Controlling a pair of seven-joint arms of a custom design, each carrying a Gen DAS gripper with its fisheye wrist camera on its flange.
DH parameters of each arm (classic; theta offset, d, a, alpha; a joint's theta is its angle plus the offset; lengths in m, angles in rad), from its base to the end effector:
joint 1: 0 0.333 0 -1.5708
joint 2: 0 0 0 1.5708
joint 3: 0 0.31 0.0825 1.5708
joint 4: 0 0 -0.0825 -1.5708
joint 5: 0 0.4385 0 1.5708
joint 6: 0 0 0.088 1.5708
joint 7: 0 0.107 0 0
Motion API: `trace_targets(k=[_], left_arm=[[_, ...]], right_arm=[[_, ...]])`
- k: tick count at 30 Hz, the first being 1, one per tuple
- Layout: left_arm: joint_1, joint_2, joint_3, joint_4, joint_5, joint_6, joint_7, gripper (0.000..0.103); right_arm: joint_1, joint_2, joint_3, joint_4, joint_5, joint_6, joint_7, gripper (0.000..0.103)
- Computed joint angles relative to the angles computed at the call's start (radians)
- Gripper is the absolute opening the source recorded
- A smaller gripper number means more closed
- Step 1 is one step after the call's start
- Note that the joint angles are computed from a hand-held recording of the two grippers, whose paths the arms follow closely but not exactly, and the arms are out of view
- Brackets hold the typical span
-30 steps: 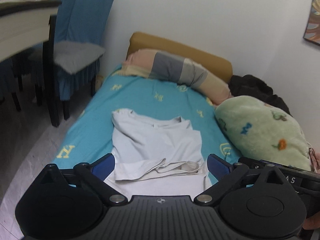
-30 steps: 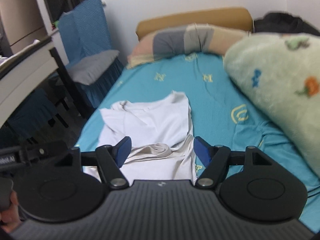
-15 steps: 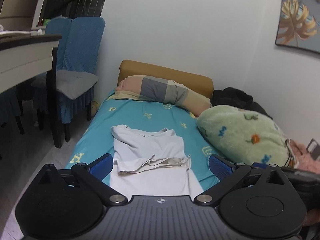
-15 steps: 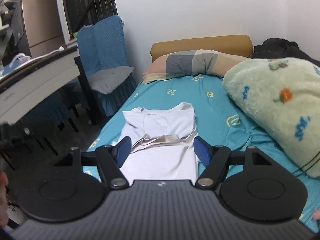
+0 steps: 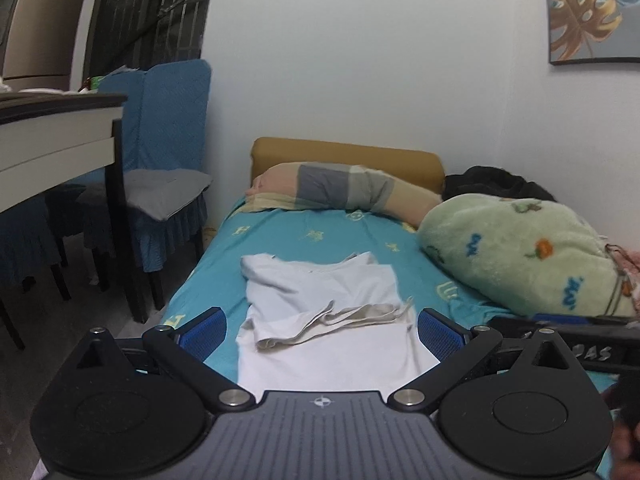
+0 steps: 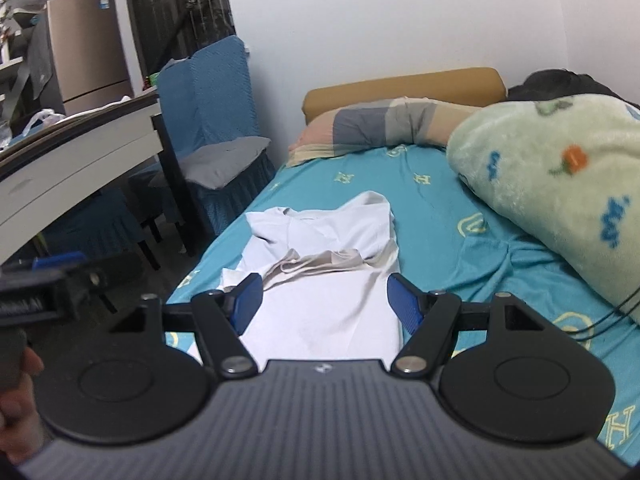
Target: Fold clothes
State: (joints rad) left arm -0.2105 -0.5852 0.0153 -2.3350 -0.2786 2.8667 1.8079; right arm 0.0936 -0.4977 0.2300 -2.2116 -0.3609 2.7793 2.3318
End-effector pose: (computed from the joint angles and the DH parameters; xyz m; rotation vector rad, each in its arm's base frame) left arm 0.4724 -0.0761 0.6700 -1.4095 1.7382 -1.1655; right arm 0.4721 0.2001 0.6768 -1.4030 1.6066 -0.7586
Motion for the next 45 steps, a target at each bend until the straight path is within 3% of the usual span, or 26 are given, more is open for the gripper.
trace_targets(k=[3,7,11,13,18,22,25,28,29,32,33,34,36,40,45], left_arm=[[0.025,0.021,-0.009,0.007,0.014,-0.029,-0.022,0.103],[0.041,0.036,-0.005,0.013,0.012,-0.049,-0.031,0.103],[0.02,0.052,0.038,0.039,-0.062,-0.158,-0.036,0.103],[0.009,0.068,0.066,0.064,-0.134,-0.254,-0.046,0.103],[0.04,0.154,0.11,0.132,-0.337,-0.489,-0.142,0.103],[0.078,0.232,0.128,0.161,-0.482,-0.611,-0.226,0.1],[0.106,0.264,0.118,0.152,-0.574,-0.624,-0.238,0.098],[0.134,0.282,0.093,0.147,-0.65,-0.581,-0.22,0.092],[0.147,0.29,0.08,0.15,-0.652,-0.567,-0.218,0.088],[0.181,0.311,0.048,0.162,-0.661,-0.537,-0.212,0.068],[0.189,0.318,0.041,0.168,-0.663,-0.531,-0.209,0.052],[0.195,0.324,0.036,0.173,-0.673,-0.522,-0.21,0.035],[0.205,0.331,0.028,0.178,-0.687,-0.508,-0.207,0.021],[0.216,0.31,0.017,0.161,-0.681,-0.484,-0.197,0.011],[0.19,0.23,0.041,0.121,-0.794,-0.409,-0.13,0.009]], right_arm=[[-0.031,0.0,0.029,-0.001,-0.048,-0.012,0.021,0.071],[-0.005,0.016,0.011,0.005,-0.037,-0.02,0.013,0.071],[0.038,0.03,-0.025,0.006,0.023,-0.034,-0.001,0.071],[0.076,0.036,-0.06,0.0,0.099,-0.052,-0.009,0.071],[0.215,0.061,-0.199,-0.025,0.467,-0.129,-0.034,0.072],[0.271,0.08,-0.254,-0.056,0.703,-0.094,-0.062,0.073],[0.276,0.108,-0.258,-0.053,0.802,-0.088,-0.065,0.072],[0.266,0.127,-0.256,-0.062,0.872,-0.079,-0.043,0.07],[0.258,0.126,-0.249,-0.073,0.883,-0.053,-0.032,0.063],[0.159,0.118,-0.163,-0.095,0.738,0.008,0.116,0.057],[0.149,0.123,-0.157,-0.092,0.707,0.011,0.137,0.04],[0.138,0.128,-0.15,-0.088,0.675,0.014,0.159,0.031],[0.149,0.138,-0.162,-0.083,0.653,0.022,0.156,0.016],[0.17,0.138,-0.178,-0.084,0.636,0.05,0.129,0.01],[0.197,0.097,-0.2,-0.106,0.651,0.146,0.076,0.008]])
